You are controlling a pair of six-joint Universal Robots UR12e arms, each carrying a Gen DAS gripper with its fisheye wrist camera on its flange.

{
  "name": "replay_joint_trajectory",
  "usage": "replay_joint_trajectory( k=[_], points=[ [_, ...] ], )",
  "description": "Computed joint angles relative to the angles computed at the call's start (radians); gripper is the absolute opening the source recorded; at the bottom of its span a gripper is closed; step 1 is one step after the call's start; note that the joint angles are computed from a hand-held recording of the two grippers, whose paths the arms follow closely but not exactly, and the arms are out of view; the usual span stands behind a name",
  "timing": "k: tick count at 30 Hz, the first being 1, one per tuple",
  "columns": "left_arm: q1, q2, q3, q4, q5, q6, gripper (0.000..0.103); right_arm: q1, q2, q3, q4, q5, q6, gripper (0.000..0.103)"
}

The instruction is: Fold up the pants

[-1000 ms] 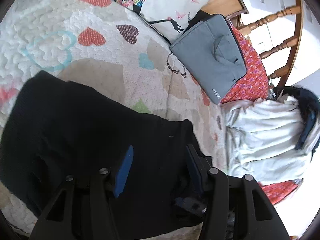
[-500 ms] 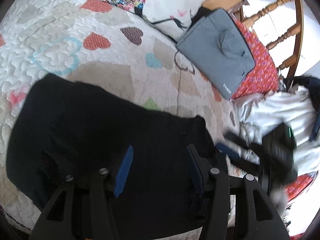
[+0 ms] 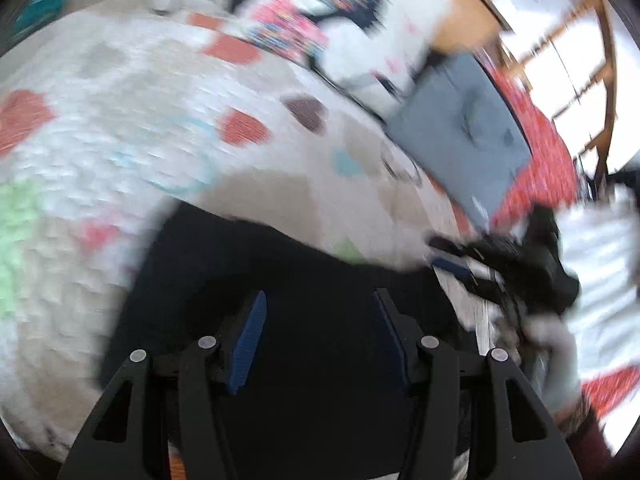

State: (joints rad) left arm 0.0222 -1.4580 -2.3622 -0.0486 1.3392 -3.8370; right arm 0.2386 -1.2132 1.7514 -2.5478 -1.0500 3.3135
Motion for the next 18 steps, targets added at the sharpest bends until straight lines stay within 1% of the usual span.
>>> replay_joint_trajectory(
  k=[2, 6, 8, 10, 11, 12, 13, 14, 15, 16, 17, 18],
  points=[
    [0.033, 0.037, -0.034, 0.021, 0.028, -0.051, 0.053, 0.004, -0.014, -0.002, 0.033, 0.043, -0.021, 0.041],
    [0.090, 0.103, -0.096, 0.031, 0.077, -0.149, 0.053, 0.043, -0.039, -0.023, 0.182, 0.101, -0.165, 0.047],
    [0.112, 0.127, -0.122, 0.013, 0.080, -0.195, 0.054, 0.056, -0.044, -0.027, 0.225, 0.126, -0.198, 0.048],
    [0.124, 0.138, -0.138, -0.009, 0.075, -0.232, 0.055, 0.077, -0.037, -0.043, 0.265, 0.161, -0.204, 0.053],
    [0.133, 0.144, -0.153, -0.021, 0.059, -0.263, 0.055, 0.082, -0.035, -0.044, 0.273, 0.176, -0.207, 0.057],
    [0.137, 0.145, -0.162, -0.021, 0.044, -0.279, 0.055, 0.097, -0.027, -0.058, 0.293, 0.190, -0.206, 0.064],
    [0.141, 0.146, -0.171, -0.024, 0.024, -0.285, 0.055, 0.111, -0.018, -0.071, 0.313, 0.194, -0.208, 0.067],
    [0.137, 0.143, -0.174, -0.031, 0.013, -0.280, 0.055, 0.129, -0.005, -0.092, 0.348, 0.196, -0.220, 0.075],
    [0.116, 0.138, -0.167, -0.031, 0.039, -0.273, 0.057, 0.151, 0.013, -0.127, 0.417, 0.180, -0.254, 0.079],
    [0.107, 0.140, -0.165, -0.036, 0.054, -0.259, 0.059, 0.166, 0.022, -0.147, 0.459, 0.154, -0.277, 0.079],
    [0.091, 0.135, -0.157, -0.034, 0.067, -0.231, 0.065, 0.190, 0.037, -0.175, 0.491, 0.108, -0.287, 0.079],
    [0.078, 0.128, -0.151, -0.032, 0.072, -0.219, 0.067, 0.214, 0.053, -0.202, 0.512, 0.060, -0.284, 0.079]
  ],
)
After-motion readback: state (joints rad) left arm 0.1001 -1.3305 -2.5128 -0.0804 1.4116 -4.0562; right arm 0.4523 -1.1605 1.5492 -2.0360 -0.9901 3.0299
